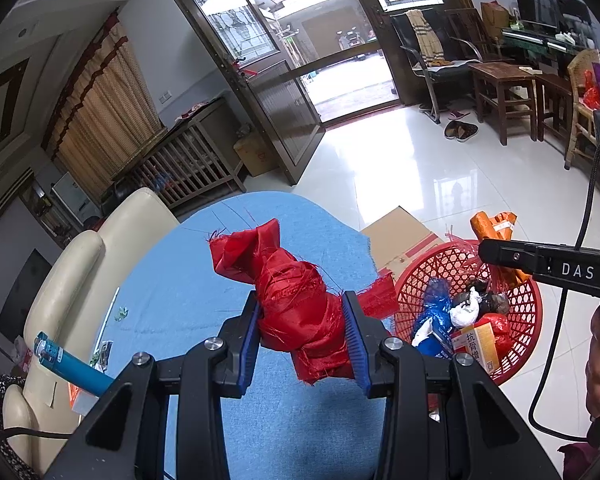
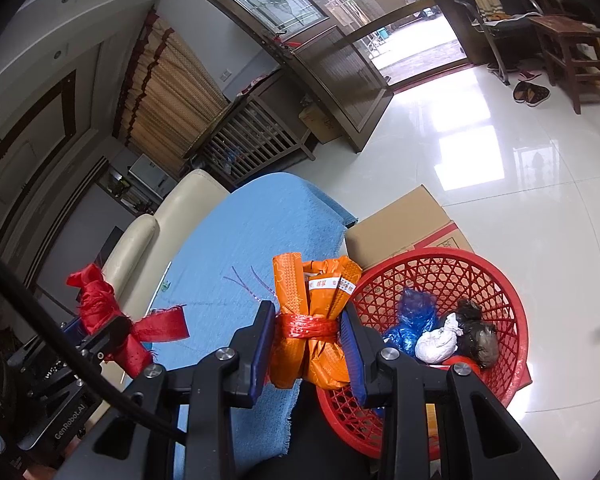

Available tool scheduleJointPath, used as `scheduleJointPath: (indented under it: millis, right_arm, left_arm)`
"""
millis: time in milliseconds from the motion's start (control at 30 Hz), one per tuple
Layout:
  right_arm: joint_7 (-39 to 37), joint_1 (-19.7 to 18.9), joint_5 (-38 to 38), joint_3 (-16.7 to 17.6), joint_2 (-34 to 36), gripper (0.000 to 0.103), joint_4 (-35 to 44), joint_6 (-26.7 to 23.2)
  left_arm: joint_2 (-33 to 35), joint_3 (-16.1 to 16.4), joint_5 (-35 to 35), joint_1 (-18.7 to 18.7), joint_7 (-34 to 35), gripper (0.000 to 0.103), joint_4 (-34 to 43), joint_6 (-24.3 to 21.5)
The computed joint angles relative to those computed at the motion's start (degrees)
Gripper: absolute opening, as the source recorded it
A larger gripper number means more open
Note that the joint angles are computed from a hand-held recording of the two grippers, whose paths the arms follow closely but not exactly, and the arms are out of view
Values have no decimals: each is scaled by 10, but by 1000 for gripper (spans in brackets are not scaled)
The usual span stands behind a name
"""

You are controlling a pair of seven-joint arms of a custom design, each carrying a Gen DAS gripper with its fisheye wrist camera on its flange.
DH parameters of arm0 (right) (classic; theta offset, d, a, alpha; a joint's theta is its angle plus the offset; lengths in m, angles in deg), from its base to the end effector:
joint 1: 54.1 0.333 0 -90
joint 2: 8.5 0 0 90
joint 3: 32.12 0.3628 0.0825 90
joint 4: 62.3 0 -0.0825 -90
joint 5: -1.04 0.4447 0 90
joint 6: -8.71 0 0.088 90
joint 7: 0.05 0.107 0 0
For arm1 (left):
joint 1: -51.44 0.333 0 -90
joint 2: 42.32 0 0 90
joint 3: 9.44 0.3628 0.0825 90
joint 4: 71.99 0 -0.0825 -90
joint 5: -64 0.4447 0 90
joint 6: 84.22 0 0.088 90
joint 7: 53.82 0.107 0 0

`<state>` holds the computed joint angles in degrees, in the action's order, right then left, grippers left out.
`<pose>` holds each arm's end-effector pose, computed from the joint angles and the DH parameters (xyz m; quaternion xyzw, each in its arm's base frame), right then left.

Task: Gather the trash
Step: 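Carry the red mesh bag with the left gripper while the right carries the orange bag to the wastebasket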

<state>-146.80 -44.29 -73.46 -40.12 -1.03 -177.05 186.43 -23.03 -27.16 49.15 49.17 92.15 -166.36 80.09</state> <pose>0.6513 0.1046 0.4741 -0.3179 0.8179 -0.1846 0.4427 0.7423 -0.2177 0.5527 -0.2331 0.8647 -0.3067 0.3223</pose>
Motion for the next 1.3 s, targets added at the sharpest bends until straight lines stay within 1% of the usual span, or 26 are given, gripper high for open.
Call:
scheduleJointPath:
  millis: [167,733,1167,1300]
  right_arm:
    - [15,-1,-12,-2,-1,35,-1,1]
    - [54,-17,-39,9,-12,35,-12,0]
    - [53,-26,-34,15,-16,35,-17,0]
    - [65,-27,-45,14,-18,35,-19,0]
  left_arm:
    - [-2,-4,-1,1,8,41,-5,3]
    - [-4,-9,-7,-1,30,42,-9,1]
    - [-10,-16,-28,0,55,42,-15,0]
    - [-10,-16,-30,-1,63,42,-15,-1]
